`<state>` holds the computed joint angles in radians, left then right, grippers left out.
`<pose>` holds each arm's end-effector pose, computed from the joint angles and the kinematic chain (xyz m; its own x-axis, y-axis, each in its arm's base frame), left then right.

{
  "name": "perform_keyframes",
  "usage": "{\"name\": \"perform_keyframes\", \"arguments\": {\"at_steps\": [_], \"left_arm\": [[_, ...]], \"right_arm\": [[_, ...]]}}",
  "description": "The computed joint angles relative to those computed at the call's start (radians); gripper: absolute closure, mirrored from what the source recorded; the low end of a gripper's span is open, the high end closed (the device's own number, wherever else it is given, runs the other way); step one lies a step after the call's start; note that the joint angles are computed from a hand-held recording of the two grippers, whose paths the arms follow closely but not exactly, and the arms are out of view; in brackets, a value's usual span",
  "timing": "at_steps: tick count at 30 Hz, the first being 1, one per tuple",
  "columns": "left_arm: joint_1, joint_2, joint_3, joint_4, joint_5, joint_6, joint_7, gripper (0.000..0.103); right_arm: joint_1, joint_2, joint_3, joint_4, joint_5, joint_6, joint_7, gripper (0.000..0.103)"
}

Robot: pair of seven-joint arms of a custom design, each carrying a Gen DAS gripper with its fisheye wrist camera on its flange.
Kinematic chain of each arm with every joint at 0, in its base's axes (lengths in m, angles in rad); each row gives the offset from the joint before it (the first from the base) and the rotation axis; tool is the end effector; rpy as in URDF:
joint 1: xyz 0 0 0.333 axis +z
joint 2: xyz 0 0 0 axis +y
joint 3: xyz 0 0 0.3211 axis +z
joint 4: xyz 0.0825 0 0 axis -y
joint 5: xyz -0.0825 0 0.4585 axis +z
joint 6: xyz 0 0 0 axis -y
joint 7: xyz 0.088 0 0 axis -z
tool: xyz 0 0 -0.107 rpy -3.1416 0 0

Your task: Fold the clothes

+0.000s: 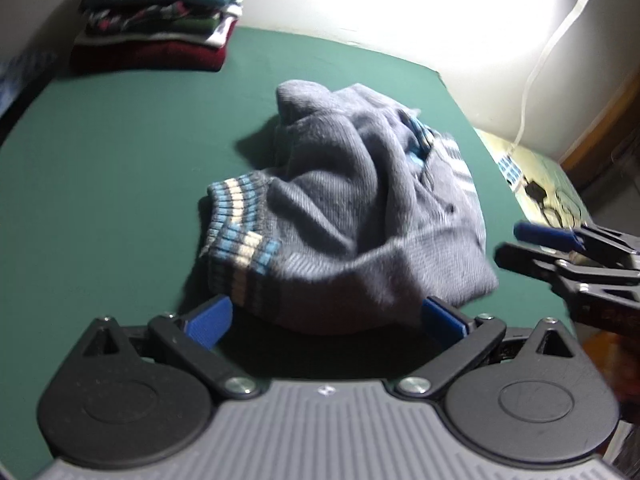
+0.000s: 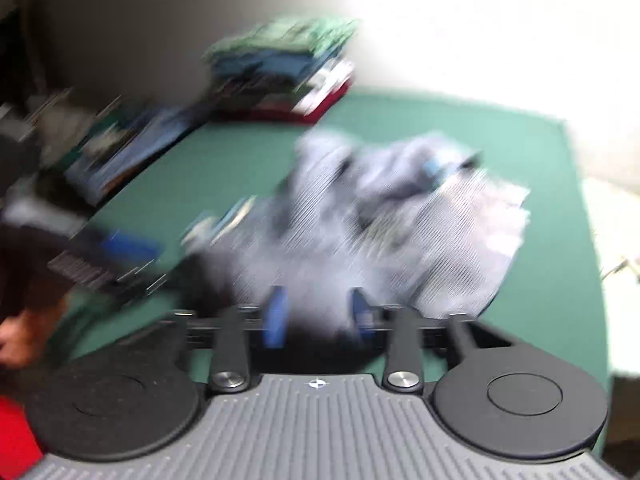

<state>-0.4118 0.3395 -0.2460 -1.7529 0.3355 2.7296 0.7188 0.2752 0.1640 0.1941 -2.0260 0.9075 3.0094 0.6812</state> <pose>0.6013 -0.4581 0.4238 -0.1167 -0.9471 0.2990 -0.8390 -0.0672 -0.5400 0.6314 0.2510 0.4060 0.5094 -0.8536 -0.1085 -0.5917 -0.2560 -0.7644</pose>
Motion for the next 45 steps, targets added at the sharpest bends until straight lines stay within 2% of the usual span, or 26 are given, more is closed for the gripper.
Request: {"name": "perform_keyframes", "arguments": {"at_steps": [1,4,6,9,10,11,12,14,18,23,26,30,33,36,37,39,41,42,45], "left_arm": [[-0.004,0.005,0.003,0.011,0.001,-0.005,-0.011,0.002],[-0.051,0.021,0.040,0.058,0.103,-0.086,-0.049,0.002],[-0.047,0.034,0.029,0.073,0.106,-0.115,-0.032,0.002],[-0.031,0.048,0.006,0.084,0.067,-0.138,0.008,0.002],[-0.031,0.053,0.004,0.091,0.061,-0.151,0.016,0.002],[-0.034,0.058,0.006,0.100,0.062,-0.167,0.022,0.002],[-0.035,0.062,0.006,0.105,0.061,-0.179,0.028,0.002],[-0.030,0.063,0.001,0.104,0.045,-0.187,0.045,0.002],[0.014,0.058,-0.039,0.084,-0.067,-0.178,0.125,0.002],[0.031,0.044,-0.060,0.062,-0.142,-0.187,0.228,0.001],[0.043,0.041,-0.070,0.052,-0.190,-0.186,0.276,0.001],[0.091,0.017,-0.099,0.011,-0.330,-0.125,0.336,0.001],[0.053,0.016,-0.050,0.024,-0.263,-0.132,0.273,0.001],[0.033,0.056,-0.031,0.079,-0.224,-0.182,0.213,0.001],[0.026,0.071,-0.026,0.100,-0.213,-0.210,0.196,0.001],[0.014,0.086,-0.021,0.119,-0.189,-0.244,0.171,0.001],[0.012,0.083,-0.022,0.111,-0.180,-0.250,0.152,0.001],[0.013,0.076,-0.021,0.099,-0.178,-0.246,0.139,0.001],[0.022,0.047,-0.023,0.051,-0.190,-0.223,0.091,0.001]], "right_arm": [[0.004,0.025,-0.013,0.022,-0.056,-0.011,-0.012,0.039],[0.008,0.087,-0.049,0.083,-0.231,-0.086,-0.010,0.034],[-0.019,0.120,-0.037,0.115,-0.243,-0.139,-0.024,0.033],[-0.069,0.158,-0.006,0.154,-0.166,-0.209,-0.029,0.032],[-0.072,0.163,-0.011,0.164,-0.156,-0.245,0.008,0.040],[-0.071,0.165,-0.019,0.172,-0.158,-0.282,0.045,0.054],[-0.081,0.141,-0.011,0.152,-0.136,-0.309,0.038,0.082],[-0.085,0.060,0.003,0.069,-0.079,-0.300,-0.041,0.082],[-0.039,-0.064,-0.023,-0.043,-0.051,-0.309,-0.088,0.084],[0.036,-0.181,-0.058,-0.158,-0.193,-0.362,-0.036,0.084],[0.063,-0.208,-0.075,-0.187,-0.200,-0.425,-0.013,0.084],[0.079,-0.198,-0.083,-0.186,-0.284,-0.462,0.052,0.078],[0.073,-0.207,-0.101,-0.158,-0.249,-0.498,0.003,0.071],[0.060,-0.210,-0.122,-0.115,-0.124,-0.463,-0.079,0.056],[0.059,-0.195,-0.121,-0.096,-0.099,-0.412,-0.091,0.052],[0.058,-0.135,-0.111,-0.043,-0.131,-0.280,-0.061,0.052],[0.058,-0.046,-0.109,0.032,-0.219,-0.176,0.039,0.049],[0.067,-0.001,-0.121,0.071,-0.304,-0.143,0.152,0.046],[0.070,0.115,-0.146,0.198,-0.399,-0.144,0.391,0.046]]}}
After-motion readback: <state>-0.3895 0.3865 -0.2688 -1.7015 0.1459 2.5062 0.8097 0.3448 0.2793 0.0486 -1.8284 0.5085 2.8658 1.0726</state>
